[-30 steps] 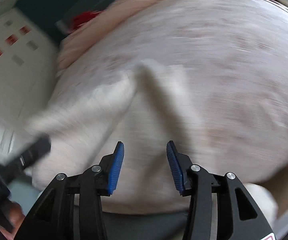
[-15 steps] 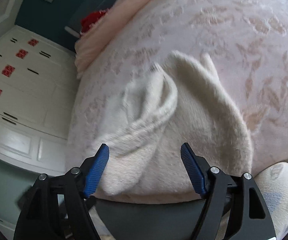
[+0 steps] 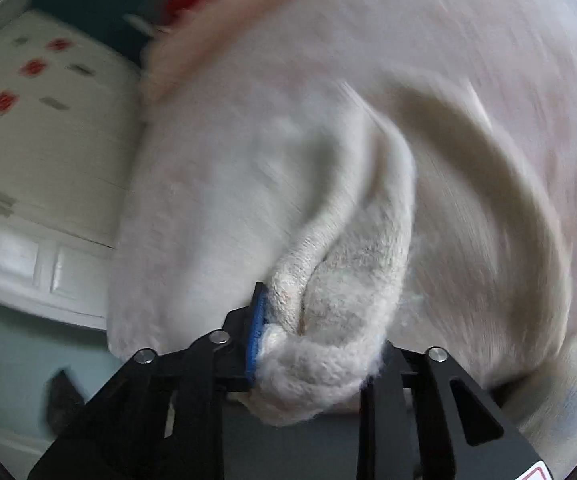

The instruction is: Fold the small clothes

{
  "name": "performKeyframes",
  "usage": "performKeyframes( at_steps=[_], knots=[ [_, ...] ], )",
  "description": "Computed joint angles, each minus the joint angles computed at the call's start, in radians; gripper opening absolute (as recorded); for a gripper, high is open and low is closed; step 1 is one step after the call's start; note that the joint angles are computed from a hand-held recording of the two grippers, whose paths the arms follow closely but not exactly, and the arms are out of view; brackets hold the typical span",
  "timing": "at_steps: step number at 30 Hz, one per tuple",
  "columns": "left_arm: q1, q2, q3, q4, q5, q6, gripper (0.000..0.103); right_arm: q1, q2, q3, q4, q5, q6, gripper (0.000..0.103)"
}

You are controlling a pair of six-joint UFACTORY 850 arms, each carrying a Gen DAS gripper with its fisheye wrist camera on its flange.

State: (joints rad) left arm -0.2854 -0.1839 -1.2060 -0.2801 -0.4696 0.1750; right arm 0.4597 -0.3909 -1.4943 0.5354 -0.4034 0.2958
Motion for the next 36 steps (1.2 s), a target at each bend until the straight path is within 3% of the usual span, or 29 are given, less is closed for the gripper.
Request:
performKeyframes(
  at_steps=[3,6,8,10,11,14,18,21,23,26,29,30,31,32,34,36],
  knots=[
    [0.023,-0.002,-0.018,-0.138,-0.033,0.071,0.018,0.022,0.096,0.015,-0.075,0.133,-0.049,0.018],
    [-0.005,0.001,-0.023,-0.120,-0.026,0.096,0.016,0.025,0.171,0.098,-0.356,0.191,0.164,0.018],
    [-0.020,-0.018,-0.032,-0.080,-0.050,0.058,0.016,0.001,0.168,0.146,-0.516,0.120,0.323,0.018],
    [-0.025,-0.038,-0.036,-0.070,-0.075,0.041,0.016,-0.035,0.110,0.197,-0.509,0.007,0.379,0.018],
    [-0.027,-0.044,-0.038,-0.066,-0.083,0.036,0.016,-0.046,0.102,0.227,-0.443,0.013,0.352,0.019],
    [-0.034,-0.037,-0.033,-0.027,-0.082,0.010,0.017,-0.048,0.158,0.318,-0.301,0.140,0.321,0.026],
    [-0.015,-0.001,-0.028,-0.083,-0.090,0.053,0.021,-0.029,0.186,0.285,-0.626,0.073,0.586,0.040],
    [0.002,0.047,-0.017,-0.118,-0.063,0.058,0.037,-0.013,0.241,0.297,-0.844,0.048,0.764,0.051],
    [0.004,0.061,-0.027,-0.171,-0.021,0.084,0.048,-0.021,0.233,0.280,-0.790,0.079,0.704,0.059],
    [-0.009,0.027,-0.084,-0.209,-0.015,0.098,0.057,-0.053,0.167,0.216,-0.497,0.098,0.421,0.061],
    [-0.035,-0.038,-0.145,-0.123,-0.037,0.022,0.060,-0.078,0.061,0.130,-0.270,0.065,0.207,0.061],
    [-0.046,-0.059,-0.160,-0.084,-0.042,-0.010,0.060,-0.082,0.022,0.106,-0.197,0.048,0.148,0.052],
    [-0.053,-0.076,-0.169,-0.056,-0.050,-0.031,0.060,-0.082,-0.002,0.087,-0.167,0.039,0.121,0.036],
    [-0.061,-0.094,-0.181,-0.008,-0.068,-0.072,0.060,-0.080,-0.011,0.080,-0.178,0.034,0.117,0.011],
    [-0.060,-0.101,-0.181,-0.014,-0.086,-0.071,0.060,-0.073,0.041,0.118,-0.192,0.117,0.131,0.010],
    [-0.060,-0.092,-0.159,-0.019,-0.074,-0.056,0.062,-0.064,0.119,0.173,-0.357,0.190,0.269,0.009]
  ],
)
